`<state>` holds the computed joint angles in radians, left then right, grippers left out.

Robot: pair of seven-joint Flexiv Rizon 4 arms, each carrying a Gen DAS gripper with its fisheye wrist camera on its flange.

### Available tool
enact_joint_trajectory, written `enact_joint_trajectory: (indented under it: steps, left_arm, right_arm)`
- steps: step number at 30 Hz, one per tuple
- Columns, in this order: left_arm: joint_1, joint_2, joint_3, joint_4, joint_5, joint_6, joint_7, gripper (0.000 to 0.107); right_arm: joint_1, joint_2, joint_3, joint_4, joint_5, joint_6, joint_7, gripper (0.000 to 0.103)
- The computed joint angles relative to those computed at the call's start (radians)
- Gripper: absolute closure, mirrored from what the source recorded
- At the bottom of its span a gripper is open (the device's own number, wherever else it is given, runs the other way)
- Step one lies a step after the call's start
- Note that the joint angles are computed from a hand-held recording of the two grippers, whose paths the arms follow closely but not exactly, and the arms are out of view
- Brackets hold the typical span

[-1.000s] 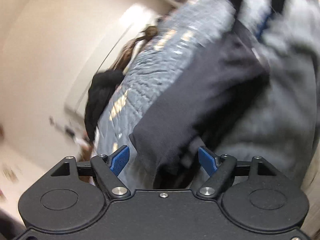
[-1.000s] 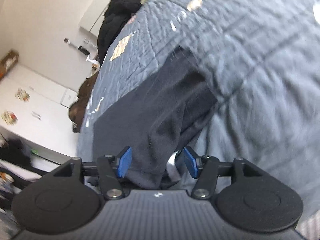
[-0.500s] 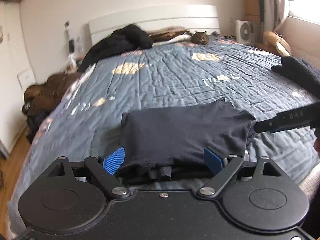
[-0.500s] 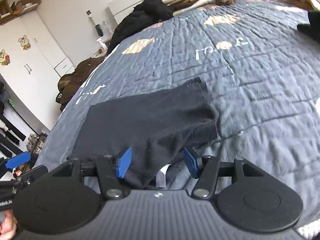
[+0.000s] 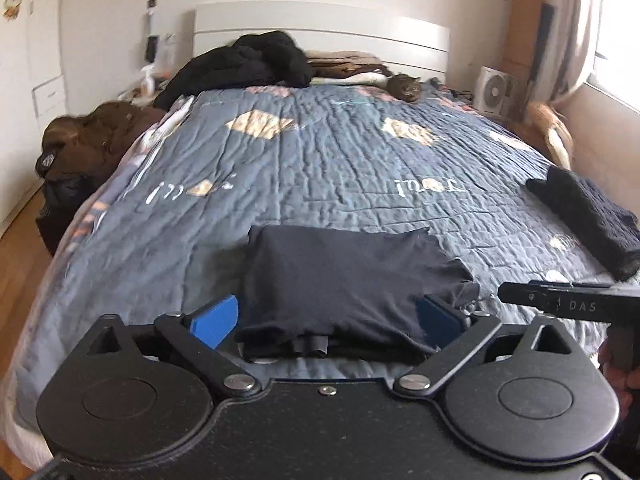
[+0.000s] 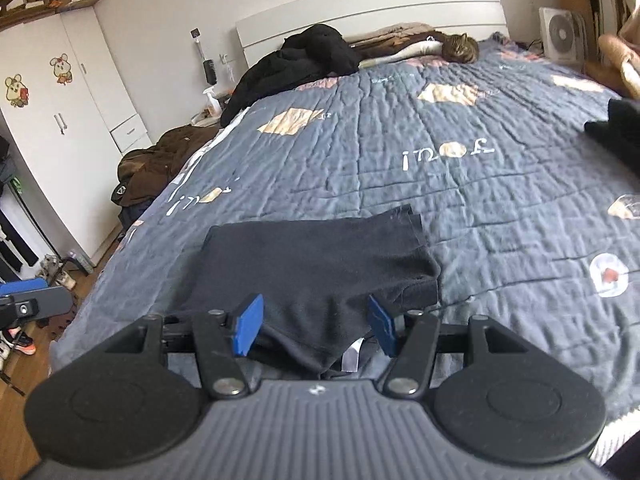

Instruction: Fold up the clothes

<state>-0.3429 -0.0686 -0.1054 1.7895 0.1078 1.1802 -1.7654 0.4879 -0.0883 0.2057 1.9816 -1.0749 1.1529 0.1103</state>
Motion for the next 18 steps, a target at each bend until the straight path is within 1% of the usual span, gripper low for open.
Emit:
enact_joint_trajectory:
  steps: [2,4,6,8,9,12,16,18]
  left_arm:
    - [0.002,0.004,-0.004,0.004,-0.025,-0.004,0.039,0.006]
    - [0.005,0.008,-0.008,0.011,-0.057,-0.008,0.075,0.006]
    - [0.007,0.009,-0.010,0.020,-0.095,-0.006,0.110,0.006]
    - [0.011,0.008,-0.014,0.036,-0.159,0.007,0.158,0.006]
    - [0.012,0.005,-0.014,0.037,-0.171,0.008,0.164,0.006]
    - [0.014,-0.007,-0.010,0.028,-0.146,0.022,0.183,0.006]
    - [0.012,-0.035,0.003,-0.017,-0.033,0.015,0.218,0.006]
    - [0.015,-0.040,0.005,-0.022,-0.019,0.008,0.264,0.006]
  right_arm:
    - [0.016,0.001,0.019,-0.024,0.059,-0.053,-0.065,0.043]
    - [0.032,0.000,0.035,-0.051,0.132,-0.101,-0.156,0.043]
    - [0.051,0.004,0.041,-0.067,0.141,-0.156,-0.181,0.043]
    - [0.063,0.003,0.045,-0.085,0.162,-0.199,-0.209,0.042]
    - [0.069,0.001,0.046,-0.094,0.166,-0.221,-0.222,0.042]
    - [0.086,-0.007,0.047,-0.120,0.170,-0.281,-0.258,0.042]
    - [0.088,-0.026,0.031,-0.134,0.144,-0.279,-0.269,0.041]
    - [0.082,-0.037,0.027,-0.140,0.178,-0.258,-0.266,0.040]
